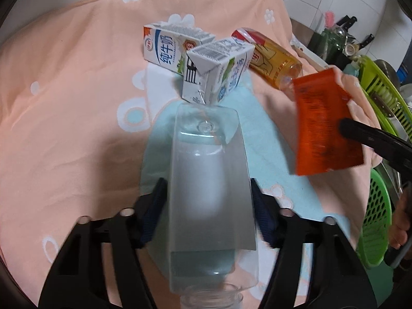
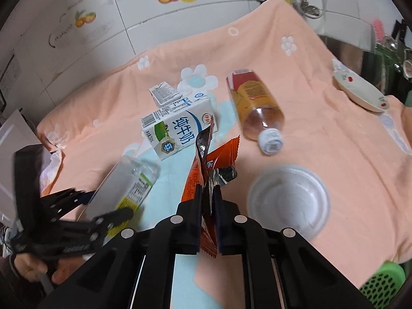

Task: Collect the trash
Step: 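Carry the orange packet over the basket and open the right gripper while the left gripper carries the bottle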

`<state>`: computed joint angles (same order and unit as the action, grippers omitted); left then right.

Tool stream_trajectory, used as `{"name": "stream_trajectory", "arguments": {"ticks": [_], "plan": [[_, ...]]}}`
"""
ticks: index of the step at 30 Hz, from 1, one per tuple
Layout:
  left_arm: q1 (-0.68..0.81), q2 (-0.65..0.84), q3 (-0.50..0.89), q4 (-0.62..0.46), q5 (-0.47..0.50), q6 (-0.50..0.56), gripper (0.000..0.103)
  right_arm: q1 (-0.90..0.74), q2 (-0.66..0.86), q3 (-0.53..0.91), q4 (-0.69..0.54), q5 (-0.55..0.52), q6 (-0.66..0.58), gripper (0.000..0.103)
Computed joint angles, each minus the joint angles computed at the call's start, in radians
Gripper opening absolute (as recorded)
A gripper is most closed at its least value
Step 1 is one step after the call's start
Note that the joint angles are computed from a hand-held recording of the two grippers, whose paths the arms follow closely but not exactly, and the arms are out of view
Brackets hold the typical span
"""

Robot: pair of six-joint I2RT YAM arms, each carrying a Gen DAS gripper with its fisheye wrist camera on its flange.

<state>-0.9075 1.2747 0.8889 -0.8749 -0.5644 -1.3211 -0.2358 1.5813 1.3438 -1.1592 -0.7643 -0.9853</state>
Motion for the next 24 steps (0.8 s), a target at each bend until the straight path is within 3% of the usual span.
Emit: {"name": "stream_trajectory", "arguments": {"ticks": [8,14,17,24], "plan": [[-0.085,0.045,0.059,-0.044,-0.040,-0.063,0.056,-0.246,0.052,0.107,-0.260,-0.075,-0.307,0.008],[-0.170,0.116,0.166,-0.071,-0.089,-0.088,0.055,-0.454,0.140,0.200,-0.388,-0.076,-0.520,0.008],[-0.196,0.162,0.230,-0.064,-0.102,-0.067,0.054,-0.544,0.194,0.246,-0.384,-0.060,-0.568,0.008],[-0.248,0.311,0.420,-0.019,-0.120,0.034,0.054,-0.668,0.356,0.366,-0.263,0.021,-0.503,0.008]]}}
